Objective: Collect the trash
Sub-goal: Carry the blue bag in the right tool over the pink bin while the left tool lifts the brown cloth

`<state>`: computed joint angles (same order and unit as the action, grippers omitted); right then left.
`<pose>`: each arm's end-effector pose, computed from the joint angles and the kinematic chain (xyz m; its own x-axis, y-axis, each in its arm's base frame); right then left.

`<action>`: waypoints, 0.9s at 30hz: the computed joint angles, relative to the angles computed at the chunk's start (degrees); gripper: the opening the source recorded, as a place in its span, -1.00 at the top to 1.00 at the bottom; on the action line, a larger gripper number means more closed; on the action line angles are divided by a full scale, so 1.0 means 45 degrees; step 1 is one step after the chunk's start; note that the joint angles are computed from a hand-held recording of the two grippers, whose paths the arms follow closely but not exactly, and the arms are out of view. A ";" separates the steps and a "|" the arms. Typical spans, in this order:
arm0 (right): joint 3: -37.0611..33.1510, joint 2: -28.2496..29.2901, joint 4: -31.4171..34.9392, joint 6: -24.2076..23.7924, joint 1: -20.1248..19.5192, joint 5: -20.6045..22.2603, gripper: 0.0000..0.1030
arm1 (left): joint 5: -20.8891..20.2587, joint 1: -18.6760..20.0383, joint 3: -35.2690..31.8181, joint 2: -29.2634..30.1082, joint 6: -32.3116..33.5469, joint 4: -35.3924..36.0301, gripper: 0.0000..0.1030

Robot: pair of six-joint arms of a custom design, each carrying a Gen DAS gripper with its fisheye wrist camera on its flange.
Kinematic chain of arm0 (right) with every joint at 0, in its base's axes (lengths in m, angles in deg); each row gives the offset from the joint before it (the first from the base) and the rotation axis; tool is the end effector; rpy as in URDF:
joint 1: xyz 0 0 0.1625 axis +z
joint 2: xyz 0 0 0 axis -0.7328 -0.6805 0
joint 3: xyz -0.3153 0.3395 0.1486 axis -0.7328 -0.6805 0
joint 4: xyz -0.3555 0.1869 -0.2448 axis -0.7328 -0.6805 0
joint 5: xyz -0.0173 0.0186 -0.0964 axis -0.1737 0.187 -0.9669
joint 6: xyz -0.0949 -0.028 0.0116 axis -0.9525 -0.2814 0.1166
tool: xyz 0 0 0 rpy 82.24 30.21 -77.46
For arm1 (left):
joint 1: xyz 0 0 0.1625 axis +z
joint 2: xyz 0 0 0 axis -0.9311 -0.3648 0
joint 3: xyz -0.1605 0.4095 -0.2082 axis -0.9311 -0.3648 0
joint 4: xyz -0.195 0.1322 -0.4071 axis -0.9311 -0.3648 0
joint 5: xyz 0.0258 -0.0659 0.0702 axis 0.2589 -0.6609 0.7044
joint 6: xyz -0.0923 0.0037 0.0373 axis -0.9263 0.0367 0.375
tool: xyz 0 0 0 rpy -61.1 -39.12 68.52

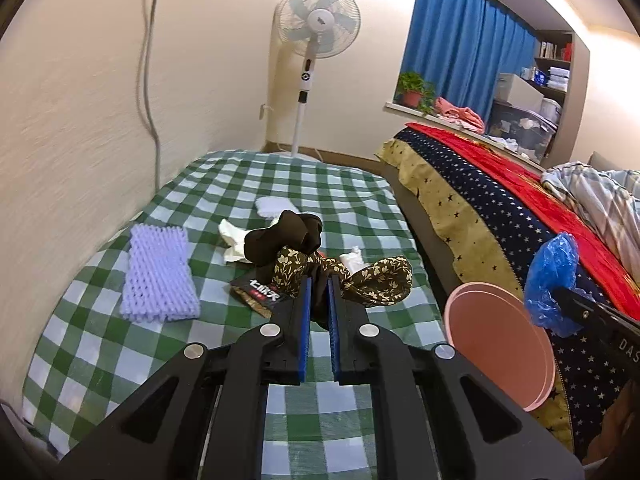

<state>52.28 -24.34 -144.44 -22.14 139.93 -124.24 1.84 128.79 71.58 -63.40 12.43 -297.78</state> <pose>0.1564 -0.7143 0.0865 -0.7460 -0.4512 0.4898 -0.6598 0.6006 -0.4516 -0.1102 -0.6341 0.1009 -0.7742 -0.3593 -0.5211 0.3525 0.4390 -0.8265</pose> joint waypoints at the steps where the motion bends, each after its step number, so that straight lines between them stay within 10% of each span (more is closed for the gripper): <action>1: 0.0008 -0.0011 -0.0062 0.0009 -0.0005 -0.0039 0.94 | -0.0042 -0.0009 -0.0027 0.0025 0.0040 0.0008 0.84; 27: -0.0720 0.0262 -0.2510 0.0159 -0.0113 -0.1916 0.94 | -0.1181 -0.0108 -0.1341 0.1038 0.0778 0.0956 0.85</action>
<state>49.04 -23.16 -155.73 -21.43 139.42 -132.86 -3.47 128.30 65.55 -58.73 15.93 -293.48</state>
